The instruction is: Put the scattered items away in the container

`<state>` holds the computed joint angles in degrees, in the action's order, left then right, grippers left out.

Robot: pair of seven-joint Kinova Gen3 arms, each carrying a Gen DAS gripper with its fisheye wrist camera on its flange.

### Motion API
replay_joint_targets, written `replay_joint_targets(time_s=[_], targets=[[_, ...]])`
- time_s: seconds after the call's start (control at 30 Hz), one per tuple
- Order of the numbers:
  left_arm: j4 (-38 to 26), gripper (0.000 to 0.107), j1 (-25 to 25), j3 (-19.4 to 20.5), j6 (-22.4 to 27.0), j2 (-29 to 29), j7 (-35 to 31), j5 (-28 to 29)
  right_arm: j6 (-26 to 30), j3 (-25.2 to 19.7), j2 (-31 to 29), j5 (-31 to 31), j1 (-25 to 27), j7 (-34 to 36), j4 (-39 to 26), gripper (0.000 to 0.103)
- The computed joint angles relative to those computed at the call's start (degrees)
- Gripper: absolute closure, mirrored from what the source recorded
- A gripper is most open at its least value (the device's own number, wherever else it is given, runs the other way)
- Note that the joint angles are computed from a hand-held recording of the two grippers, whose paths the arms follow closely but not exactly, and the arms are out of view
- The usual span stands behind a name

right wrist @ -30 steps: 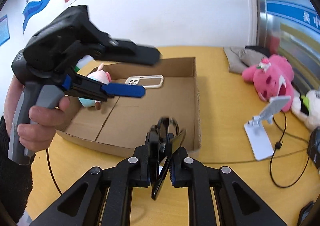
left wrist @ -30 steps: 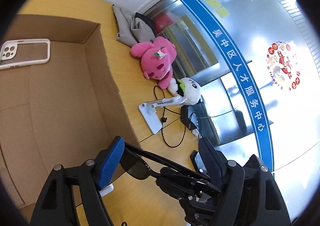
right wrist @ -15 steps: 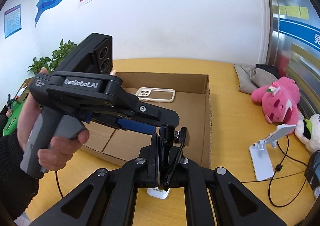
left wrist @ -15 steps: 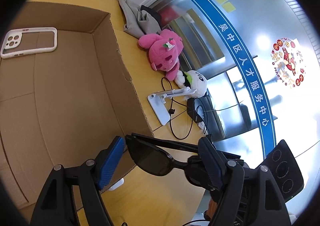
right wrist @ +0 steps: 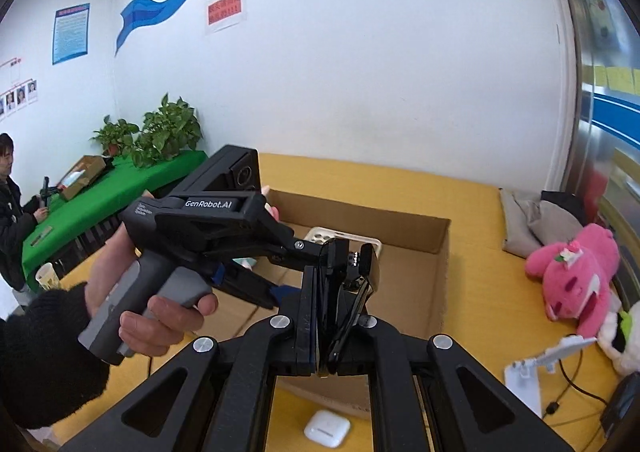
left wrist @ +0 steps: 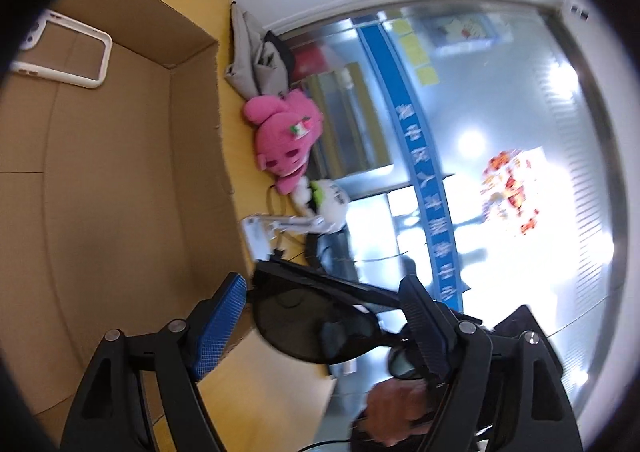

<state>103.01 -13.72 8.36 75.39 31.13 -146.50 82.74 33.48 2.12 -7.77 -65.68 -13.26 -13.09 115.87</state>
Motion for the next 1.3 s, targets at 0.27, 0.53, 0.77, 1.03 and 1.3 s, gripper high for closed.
replay_joint_targets(time_s=[0.27,0.53,0.77,1.03,1.3], targets=[[2.6,0.048,-2.1,-1.5,-0.9,0.4,-1.7,5.7,-2.1,-2.6,3.7,-4.9,-0.9,2.7,-2.5,0.098],[-1.3,0.049,-3.9,-3.2,-4.2,0.2,4.5,1.4,-2.9,-6.6,9.9,-0.4,-0.2,-3.5,-8.2,0.097],[-8.6,0.049,-4.9,-1.5,-9.7,2.1,14.6,-6.4,1.8,-9.9,18.2,7.0,2.6,-10.5,-17.3,0.097],[-18.4,0.053,-1.5,-2.0,-15.4,7.5,32.4,-18.4,4.6,-12.6,29.6,14.1,4.1,-23.1,-26.5,0.097],[-24.6,0.053,1.2,-1.2,-18.5,10.7,45.4,-29.6,6.3,-15.5,35.9,19.6,5.6,-32.6,-31.7,0.098]])
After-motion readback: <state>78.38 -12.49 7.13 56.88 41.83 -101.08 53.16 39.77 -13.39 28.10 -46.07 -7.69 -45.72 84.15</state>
